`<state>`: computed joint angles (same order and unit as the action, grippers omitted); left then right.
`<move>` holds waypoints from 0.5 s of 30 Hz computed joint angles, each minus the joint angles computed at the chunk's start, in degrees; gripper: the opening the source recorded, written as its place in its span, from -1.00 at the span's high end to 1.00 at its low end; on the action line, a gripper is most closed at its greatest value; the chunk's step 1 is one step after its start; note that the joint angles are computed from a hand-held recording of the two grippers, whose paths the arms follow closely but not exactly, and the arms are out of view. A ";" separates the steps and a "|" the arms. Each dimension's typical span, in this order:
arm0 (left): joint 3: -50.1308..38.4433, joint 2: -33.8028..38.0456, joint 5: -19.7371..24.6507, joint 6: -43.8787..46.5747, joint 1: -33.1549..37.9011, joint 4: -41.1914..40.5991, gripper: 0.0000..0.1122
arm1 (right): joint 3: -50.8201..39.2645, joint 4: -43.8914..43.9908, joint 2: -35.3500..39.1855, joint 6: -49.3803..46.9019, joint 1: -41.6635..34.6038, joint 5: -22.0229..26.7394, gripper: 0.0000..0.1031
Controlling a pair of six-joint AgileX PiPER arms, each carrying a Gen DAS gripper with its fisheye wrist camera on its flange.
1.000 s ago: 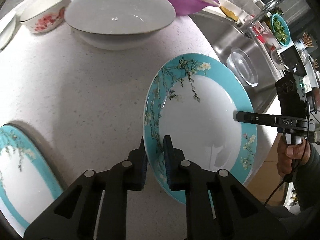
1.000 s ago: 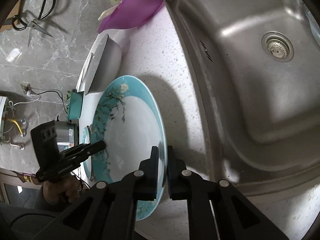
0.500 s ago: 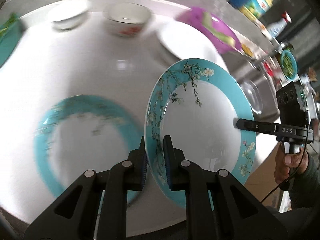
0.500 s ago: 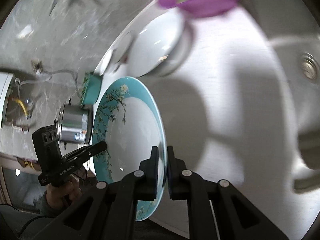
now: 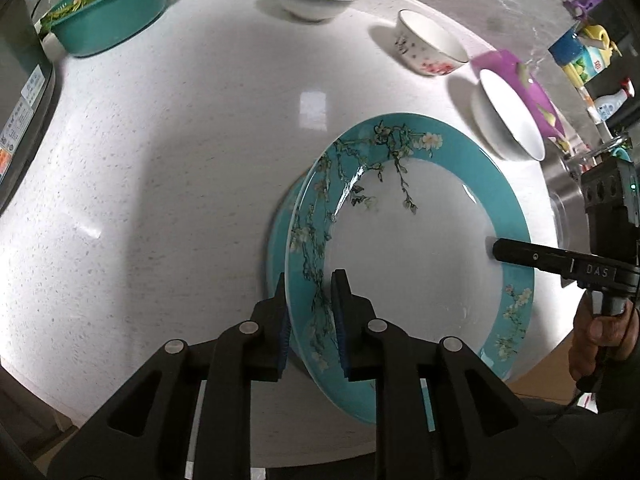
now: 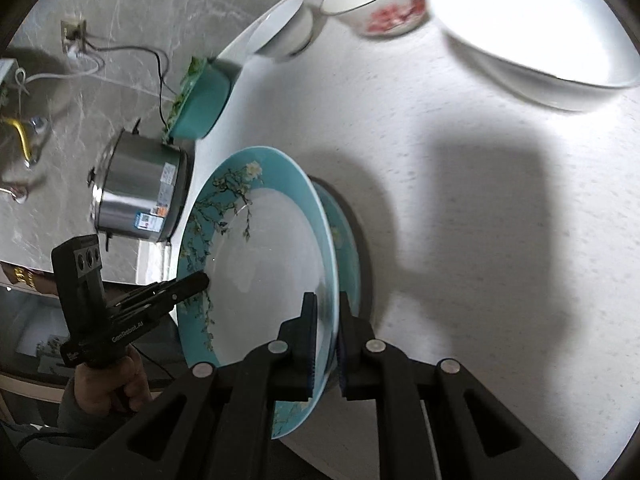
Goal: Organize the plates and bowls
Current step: 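Lower the plate stack onto the counter and open both tools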
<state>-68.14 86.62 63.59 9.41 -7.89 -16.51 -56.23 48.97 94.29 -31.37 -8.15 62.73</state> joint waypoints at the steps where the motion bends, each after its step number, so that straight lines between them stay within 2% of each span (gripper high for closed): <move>1: 0.85 -0.25 -0.33 1.13 0.76 0.04 0.68 | 0.19 -0.17 -0.03 0.61 0.82 -0.67 0.77; 4: 1.59 0.67 -0.99 3.62 2.20 -0.04 0.66 | 0.10 -2.53 -0.22 3.52 3.92 -3.56 0.77; 15: 2.84 3.85 -6.65 4.61 -0.41 2.01 0.60 | -0.58 -14.73 -2.89 13.23 13.55 -12.45 0.70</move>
<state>-65.30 90.47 56.94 14.02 -8.30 -14.50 -56.81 34.25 91.39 -18.14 5.40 50.28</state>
